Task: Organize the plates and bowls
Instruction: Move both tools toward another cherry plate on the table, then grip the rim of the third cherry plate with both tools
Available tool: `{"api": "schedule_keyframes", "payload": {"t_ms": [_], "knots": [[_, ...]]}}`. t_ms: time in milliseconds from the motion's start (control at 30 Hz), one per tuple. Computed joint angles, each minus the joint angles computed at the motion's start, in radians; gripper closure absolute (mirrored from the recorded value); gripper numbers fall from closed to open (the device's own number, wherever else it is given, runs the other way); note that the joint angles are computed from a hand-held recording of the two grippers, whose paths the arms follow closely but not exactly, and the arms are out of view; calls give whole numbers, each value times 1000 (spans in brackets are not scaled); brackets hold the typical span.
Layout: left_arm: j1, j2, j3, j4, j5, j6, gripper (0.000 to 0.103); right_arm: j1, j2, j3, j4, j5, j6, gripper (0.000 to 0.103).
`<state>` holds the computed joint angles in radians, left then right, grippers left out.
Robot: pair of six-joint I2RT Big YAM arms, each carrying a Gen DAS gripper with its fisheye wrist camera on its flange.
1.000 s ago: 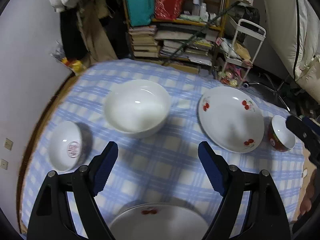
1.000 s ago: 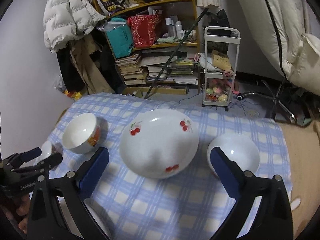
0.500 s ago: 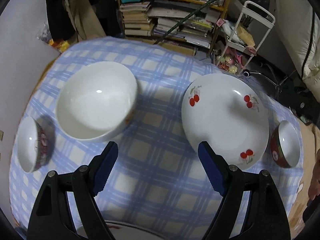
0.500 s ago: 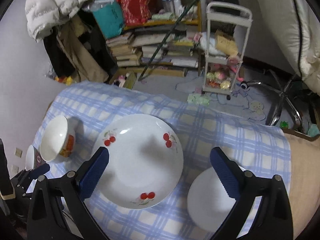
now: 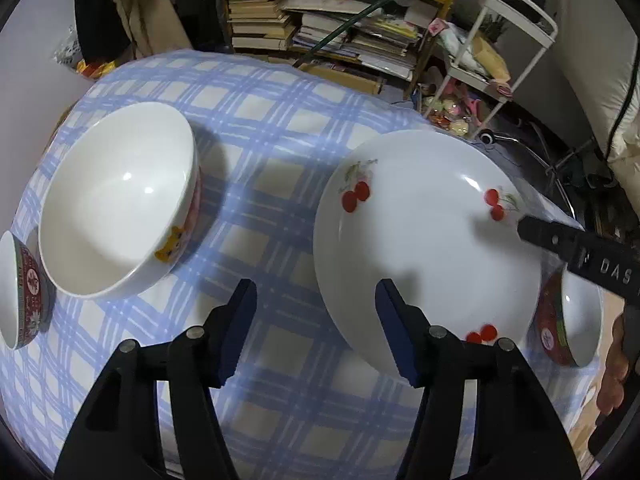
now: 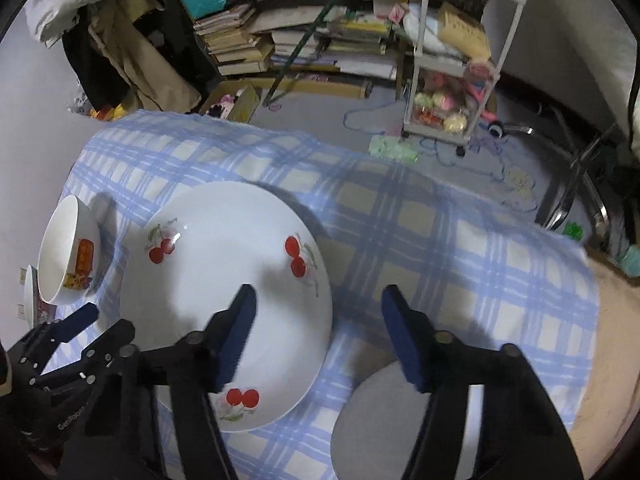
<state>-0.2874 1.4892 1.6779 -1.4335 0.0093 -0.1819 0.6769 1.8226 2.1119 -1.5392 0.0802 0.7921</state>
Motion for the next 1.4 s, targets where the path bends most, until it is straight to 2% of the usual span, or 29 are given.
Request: {"api": "schedule_keyframes", "payload": {"t_ms": [67, 233, 300, 333, 367, 400, 433, 467, 567, 667, 833, 900, 1067, 1400], "knots": [[-1, 12, 4, 2, -11, -5, 53, -3, 3, -12, 2, -16, 7, 45], [-6, 43, 32, -8, -18, 36, 54, -6, 7, -27, 7, -14, 21, 45], [1, 58, 45, -14, -6, 18, 69, -6, 4, -33, 14, -12, 17, 48], [5, 66, 51, -21, 1, 14, 73, -4, 0, -39, 19, -7, 19, 50], [14, 79, 60, -30, 26, 6, 79, -4, -6, -52, 32, -12, 24, 58], [20, 85, 65, -35, 49, 2, 85, -5, -16, -69, 54, -24, 27, 70], [27, 91, 71, -41, 82, 9, 89, -7, -27, -90, 83, -43, 27, 76], [23, 97, 82, -52, 81, 35, 90, -8, -36, -107, 108, -58, 21, 84], [11, 83, 71, -44, 59, 82, 90, -2, -22, -88, 80, -37, 7, 89], [24, 81, 75, -67, 87, 73, 91, 4, -30, -90, 86, -32, 14, 90], [38, 68, 79, -111, 114, 89, 91, 25, 0, -16, 21, 2, -21, 90], [51, 52, 73, -118, 134, 98, 91, 26, -12, -22, 34, -11, -9, 90], [67, 7, 66, -129, 114, 129, 91, 59, 1, 32, -3, 12, -21, 90], [125, -81, 52, -184, 116, 188, 91, 141, -18, 62, -22, 30, 48, 90]]}}
